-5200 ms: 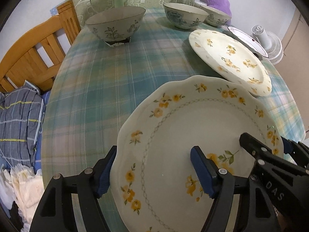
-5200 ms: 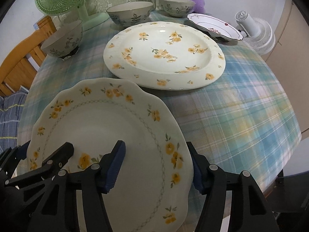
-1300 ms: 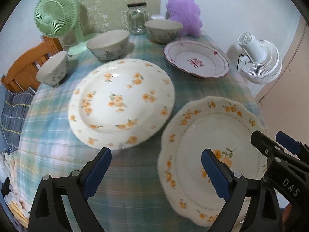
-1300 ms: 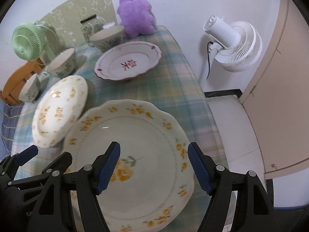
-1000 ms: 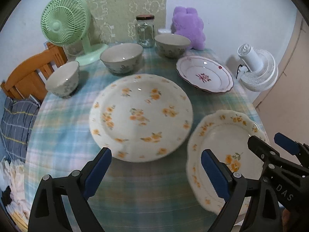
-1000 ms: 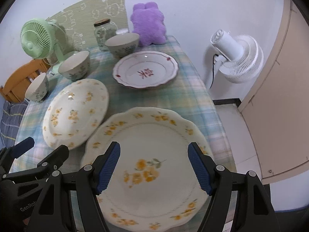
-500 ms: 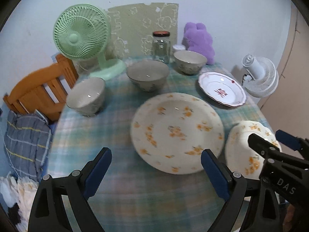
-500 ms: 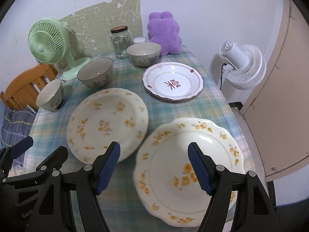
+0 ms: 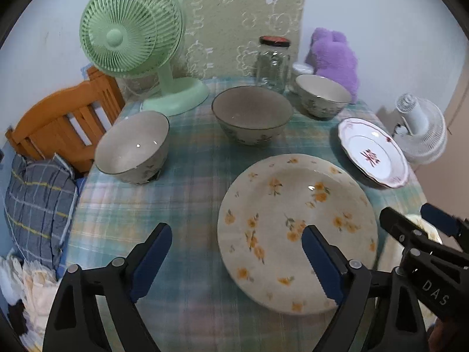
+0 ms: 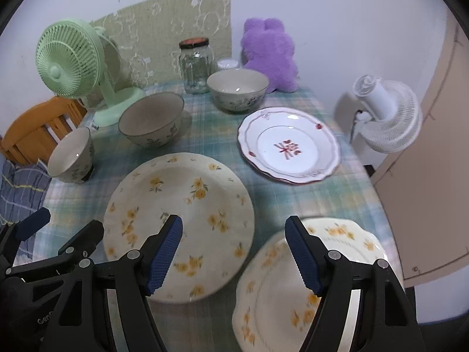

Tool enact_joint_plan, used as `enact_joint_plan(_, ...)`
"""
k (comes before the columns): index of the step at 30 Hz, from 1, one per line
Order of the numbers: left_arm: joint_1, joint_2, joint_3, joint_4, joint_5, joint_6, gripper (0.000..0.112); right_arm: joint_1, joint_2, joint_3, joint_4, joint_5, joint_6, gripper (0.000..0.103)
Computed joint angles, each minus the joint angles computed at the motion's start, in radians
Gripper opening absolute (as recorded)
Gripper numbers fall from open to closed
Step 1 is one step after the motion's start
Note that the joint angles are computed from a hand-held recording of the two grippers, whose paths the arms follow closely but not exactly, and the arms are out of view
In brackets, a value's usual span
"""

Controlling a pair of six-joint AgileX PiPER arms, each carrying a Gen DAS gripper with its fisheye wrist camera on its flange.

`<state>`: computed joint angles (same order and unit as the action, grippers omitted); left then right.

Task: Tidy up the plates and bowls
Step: 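Grasp the beaded-rim yellow-flower plate rim with both tools, then lift the beaded-rim plate and carry it over the scalloped plate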

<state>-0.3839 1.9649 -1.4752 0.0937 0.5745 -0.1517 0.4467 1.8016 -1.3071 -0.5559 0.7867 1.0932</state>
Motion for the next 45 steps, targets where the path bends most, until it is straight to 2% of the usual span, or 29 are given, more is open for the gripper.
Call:
enact_joint_plan(3,-0.006,0.066,-0.056,0.028,0.000,-0.046,0.088,-0.051,0.055,-0.022,0.043,-0.059,-0.070,0.076)
enact_joint_plan(8,-0.017,0.171,-0.166,0.066,0.052,-0.092,0.085,-0.112,0.140,-0.067,0.120,-0.124,-0.190,0.076)
enact_joint_plan(15,-0.031,0.272,-0.274,0.070,0.133,-0.106,0.077,-0.167,0.252,-0.148,0.226,-0.135,-0.321,0.075)
enact_joint_plan(19,-0.030,0.299,-0.291,0.063,0.145,-0.107,0.076,-0.183,0.295,-0.187,0.286,-0.125,-0.394,0.072)
enact_joint_plan(22,-0.028,0.322,-0.314,0.048,0.173,-0.085,0.072,-0.187,0.324,-0.216,0.321,-0.112,-0.444,0.070)
enact_joint_plan(27,-0.026,0.336,-0.341,0.014,0.190,-0.061,0.071,-0.187,0.359,-0.256,0.336,-0.086,-0.469,0.065)
enact_joint_plan(34,-0.021,0.357,-0.386,-0.009,0.227,-0.039,0.070,-0.191,0.365,-0.260,0.350,-0.090,-0.476,0.065)
enact_joint_plan(40,-0.015,0.374,-0.432,-0.016,0.275,-0.029,0.069,-0.188,0.386,-0.318,0.361,-0.022,-0.485,0.065)
enact_joint_plan(45,-0.004,0.353,-0.409,-0.005,0.284,-0.030,0.068,-0.171,0.388,-0.336,0.373,0.011,-0.496,0.065)
